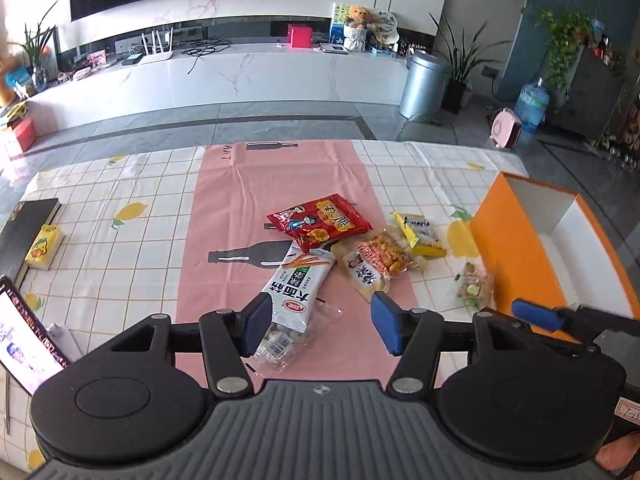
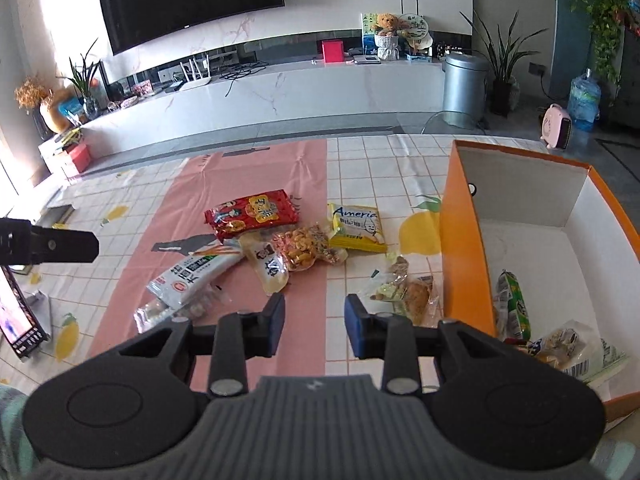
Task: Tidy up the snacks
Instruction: 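Withdraw both grippers from the box back over the snack pile, then grasp the white spicy-stick bag with the left gripper while the right gripper approaches the clear candy bag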
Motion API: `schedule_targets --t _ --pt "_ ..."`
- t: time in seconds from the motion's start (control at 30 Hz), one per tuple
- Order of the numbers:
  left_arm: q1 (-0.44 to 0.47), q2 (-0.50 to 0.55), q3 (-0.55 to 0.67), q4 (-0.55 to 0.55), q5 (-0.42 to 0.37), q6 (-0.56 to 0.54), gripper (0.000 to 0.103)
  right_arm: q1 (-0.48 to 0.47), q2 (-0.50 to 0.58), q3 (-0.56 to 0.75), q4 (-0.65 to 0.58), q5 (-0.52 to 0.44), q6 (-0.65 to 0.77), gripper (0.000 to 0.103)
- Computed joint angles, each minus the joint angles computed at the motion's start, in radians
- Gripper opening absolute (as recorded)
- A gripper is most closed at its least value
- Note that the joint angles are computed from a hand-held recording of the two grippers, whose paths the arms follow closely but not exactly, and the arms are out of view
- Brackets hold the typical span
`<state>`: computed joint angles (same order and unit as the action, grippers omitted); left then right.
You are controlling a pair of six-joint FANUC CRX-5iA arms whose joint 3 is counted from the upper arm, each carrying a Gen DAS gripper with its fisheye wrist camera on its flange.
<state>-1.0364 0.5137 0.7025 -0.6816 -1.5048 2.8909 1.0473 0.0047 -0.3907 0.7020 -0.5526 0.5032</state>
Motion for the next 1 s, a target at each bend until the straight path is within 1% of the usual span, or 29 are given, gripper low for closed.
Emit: schedule_targets --t 0.07,0.13,0.23,0.3,0.43,0.57,0.63,0.7,0.73,0.83,0.9,1.0 --pt "0.017 0.002 -0.016 0.018 0.025 -0.011 0.069 -0.002 0.026 -0.009 0.087 -0.012 -0.037 0.039" --pt "0.039 0.000 -0.039 0.045 0.061 -0.019 0.071 -0.010 0.057 -0.003 0.131 -0.024 -0.052 0.040" --pt "0.068 0.004 -0.061 0.076 0.100 -0.043 0.076 -0.024 0.105 0.031 0.115 -0.037 -0.036 0.042" --pt "0.089 0.013 -0.070 0.098 0.104 -0.067 0.078 -0.032 0.139 0.056 0.107 -0.049 -0.019 0.044" --pt "0.130 0.016 -0.103 0.140 0.125 -0.085 0.080 -0.040 0.199 0.073 0.186 -0.078 -0.038 0.045" --pt "0.158 0.016 -0.137 0.158 0.161 -0.096 0.082 -0.051 0.251 0.090 0.247 -0.093 -0.065 0.053" --pt "0.167 0.023 -0.141 0.165 0.165 -0.109 0.083 -0.057 0.272 0.093 0.289 -0.101 -0.085 0.054" --pt "0.178 0.032 -0.142 0.175 0.171 -0.127 0.083 -0.062 0.290 0.095 0.329 -0.116 -0.110 0.058" --pt "0.183 0.036 -0.142 0.179 0.176 -0.134 0.083 -0.065 0.296 0.095 0.342 -0.121 -0.123 0.059" --pt "0.199 0.039 -0.157 0.200 0.206 -0.153 0.083 -0.075 0.306 0.102 0.316 -0.104 -0.099 0.059" --pt "0.207 0.041 -0.165 0.210 0.219 -0.164 0.083 -0.075 0.312 0.103 0.321 -0.104 -0.102 0.059" --pt "0.211 0.051 -0.161 0.210 0.211 -0.178 0.083 -0.080 0.319 0.096 0.358 -0.102 -0.125 0.058"
